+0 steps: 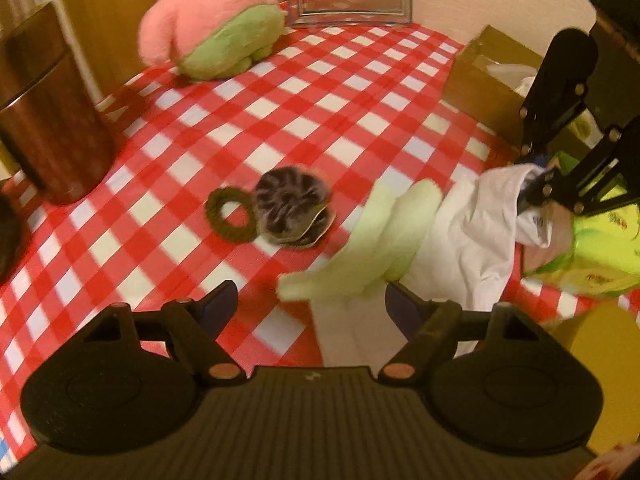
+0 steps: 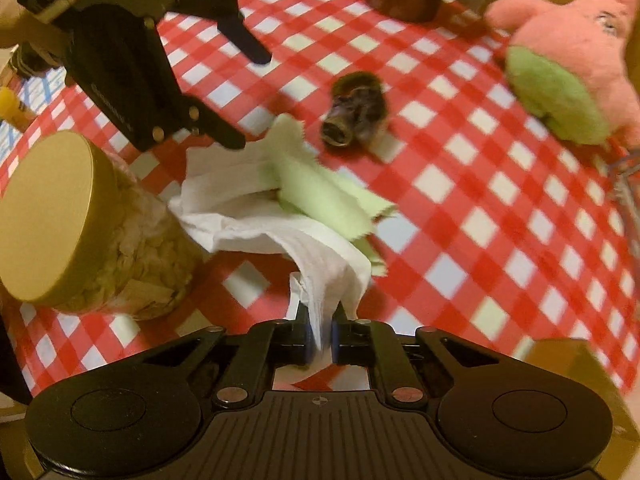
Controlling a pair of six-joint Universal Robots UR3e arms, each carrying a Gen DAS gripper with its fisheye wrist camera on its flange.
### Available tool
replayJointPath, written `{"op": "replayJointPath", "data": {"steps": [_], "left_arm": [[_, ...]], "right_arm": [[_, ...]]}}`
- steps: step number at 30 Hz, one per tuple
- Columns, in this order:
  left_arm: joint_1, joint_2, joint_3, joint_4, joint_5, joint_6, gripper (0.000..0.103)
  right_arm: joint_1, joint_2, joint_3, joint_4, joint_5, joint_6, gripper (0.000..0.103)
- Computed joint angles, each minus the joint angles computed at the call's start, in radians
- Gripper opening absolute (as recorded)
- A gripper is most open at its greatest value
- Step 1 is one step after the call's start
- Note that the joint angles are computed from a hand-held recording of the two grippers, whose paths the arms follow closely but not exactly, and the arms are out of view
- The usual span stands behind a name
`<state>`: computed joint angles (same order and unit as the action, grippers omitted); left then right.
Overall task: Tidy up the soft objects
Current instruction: 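Reach right tool to the white cloth while left reaches green cloth, then grasp the white cloth with right tool while left grasps green cloth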
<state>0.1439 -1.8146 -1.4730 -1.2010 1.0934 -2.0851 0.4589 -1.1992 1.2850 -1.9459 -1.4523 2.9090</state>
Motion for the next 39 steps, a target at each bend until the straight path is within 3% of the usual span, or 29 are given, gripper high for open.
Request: {"op": "replayJointPath", "data": {"steps": [8, 16, 25, 28, 39], "left_arm": [[-0.079, -0.061, 0.064, -0.018, 0.004, -0.023, 0.074], [-0.137, -0.108, 0.074, 0.041, 0.029, -0.075, 0.07], [-0.193, -0.16, 0.124, 0.07, 0.098, -0.153, 0.025], [-0.202, -0.155, 0.124, 0.065, 0.123, -0.154, 0.005], [-0.156, -0.07, 0.229, -0.095, 0.057, -0.241, 0.001]], "right_arm": [[-0.071, -0.164, 0.103, -0.013, -0.063, 0.064, 0.009], [-0.128, -0.284, 0.195, -0.056, -0.2, 0.126, 0.009], [-0.169, -0.353, 0.311, -0.146, -0.226, 0.158, 0.008], [-0.167, -0.361, 0.335, -0.173, -0.218, 0.172, 0.008], [-0.183, -0.476, 0.351, -0.161, -0.181, 0.236, 0.008]]}}
